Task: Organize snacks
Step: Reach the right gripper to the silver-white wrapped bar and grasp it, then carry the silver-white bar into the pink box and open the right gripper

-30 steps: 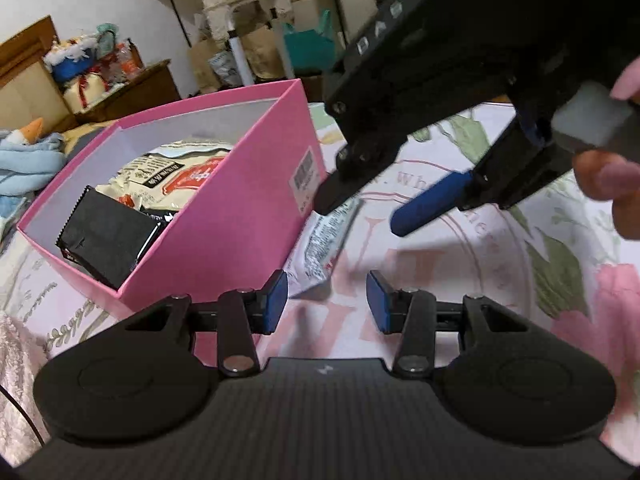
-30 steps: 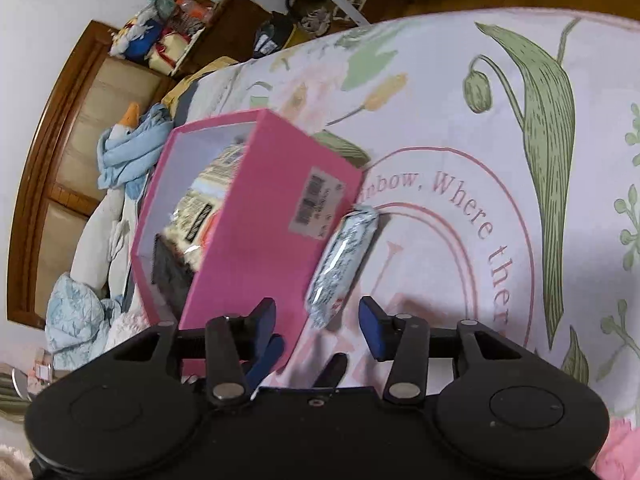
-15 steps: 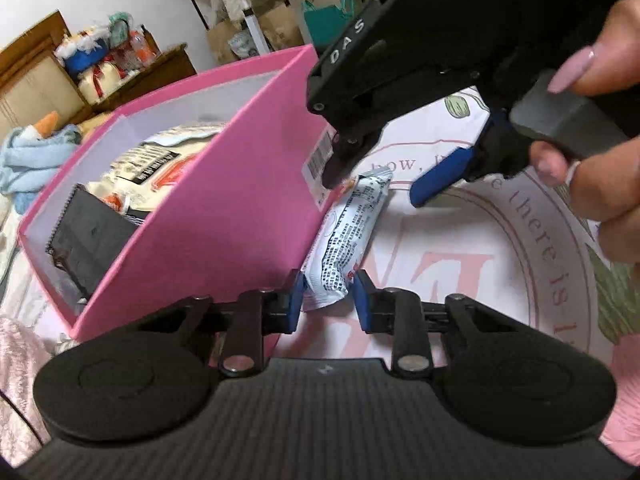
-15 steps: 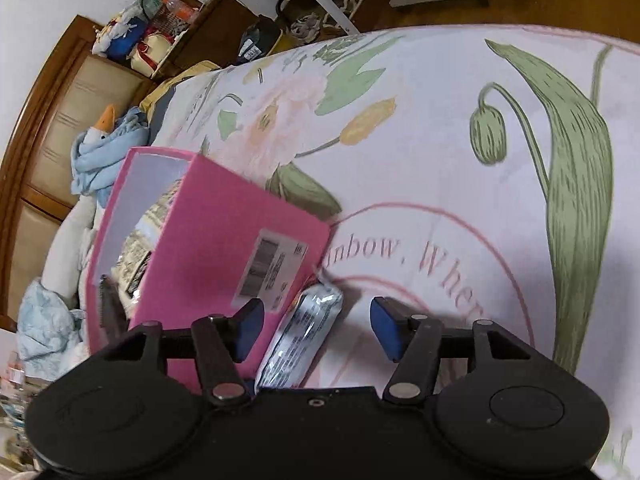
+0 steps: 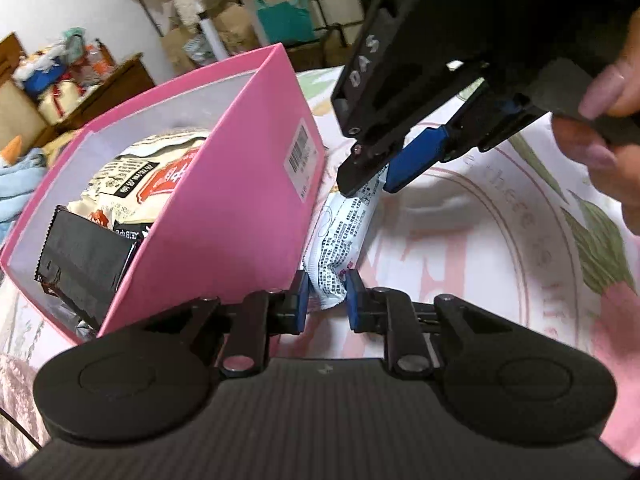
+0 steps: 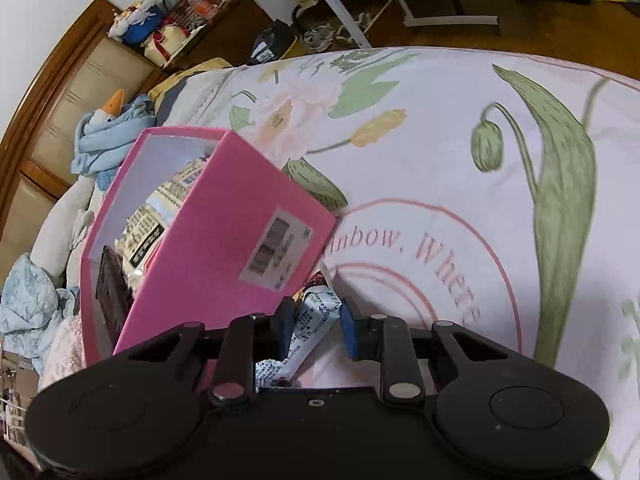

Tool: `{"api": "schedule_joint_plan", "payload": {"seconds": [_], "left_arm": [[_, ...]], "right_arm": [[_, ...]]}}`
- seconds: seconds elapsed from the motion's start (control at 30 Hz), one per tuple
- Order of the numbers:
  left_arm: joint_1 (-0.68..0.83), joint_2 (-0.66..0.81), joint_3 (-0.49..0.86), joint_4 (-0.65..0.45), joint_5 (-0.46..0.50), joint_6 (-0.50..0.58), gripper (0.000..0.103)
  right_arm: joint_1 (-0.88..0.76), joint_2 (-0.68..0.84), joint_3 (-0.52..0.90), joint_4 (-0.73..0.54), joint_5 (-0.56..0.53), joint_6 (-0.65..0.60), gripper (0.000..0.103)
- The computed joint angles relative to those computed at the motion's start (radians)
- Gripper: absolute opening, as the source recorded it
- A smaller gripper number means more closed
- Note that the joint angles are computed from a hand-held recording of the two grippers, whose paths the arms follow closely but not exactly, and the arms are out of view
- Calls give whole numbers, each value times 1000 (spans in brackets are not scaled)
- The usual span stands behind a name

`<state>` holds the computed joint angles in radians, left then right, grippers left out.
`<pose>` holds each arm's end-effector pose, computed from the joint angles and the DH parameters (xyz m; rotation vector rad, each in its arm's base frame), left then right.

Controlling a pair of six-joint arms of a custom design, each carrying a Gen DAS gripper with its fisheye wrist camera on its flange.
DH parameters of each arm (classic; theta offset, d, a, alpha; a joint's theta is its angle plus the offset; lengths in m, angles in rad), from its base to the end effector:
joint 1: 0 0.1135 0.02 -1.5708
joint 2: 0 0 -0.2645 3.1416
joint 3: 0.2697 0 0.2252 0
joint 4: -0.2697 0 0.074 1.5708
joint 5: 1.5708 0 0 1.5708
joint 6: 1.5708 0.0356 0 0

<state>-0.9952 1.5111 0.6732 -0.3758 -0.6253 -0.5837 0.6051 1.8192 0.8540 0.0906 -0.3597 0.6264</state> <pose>0.1427 -0.1816 0.1600 0.3598 2.4221 0.2433 0.2616 0.1962 0.1432 -0.1448 2.6196 0.9372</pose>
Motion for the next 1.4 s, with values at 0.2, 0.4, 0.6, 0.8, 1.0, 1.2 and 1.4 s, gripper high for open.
{"api": "schedule_joint_plan", "payload": {"seconds": [0.2, 0.4, 0.6, 0.8, 1.0, 1.2, 1.4], "left_arm": [[19, -162, -44, -59, 137, 64, 18], [-16, -297, -80, -134, 168, 142, 18], [11, -428, -85, -209, 249, 227, 18], [-36, -573, -64, -346, 269, 224, 18], [-85, -703, 1, -504, 235, 248, 18], [-115, -822, 89, -673, 167, 232, 18], [273, -917, 140, -686, 368, 515, 18]], "right_arm": [[39, -86, -45, -80, 33, 98, 28], [69, -178, -118, -91, 33, 197, 25], [157, -305, -181, -123, 128, 276, 25], [273, -413, -155, -250, 253, 368, 25], [400, -465, -41, -417, 383, 443, 25], [477, -401, 173, -565, 456, 416, 25], [482, -269, 386, -643, 448, 335, 25]]}}
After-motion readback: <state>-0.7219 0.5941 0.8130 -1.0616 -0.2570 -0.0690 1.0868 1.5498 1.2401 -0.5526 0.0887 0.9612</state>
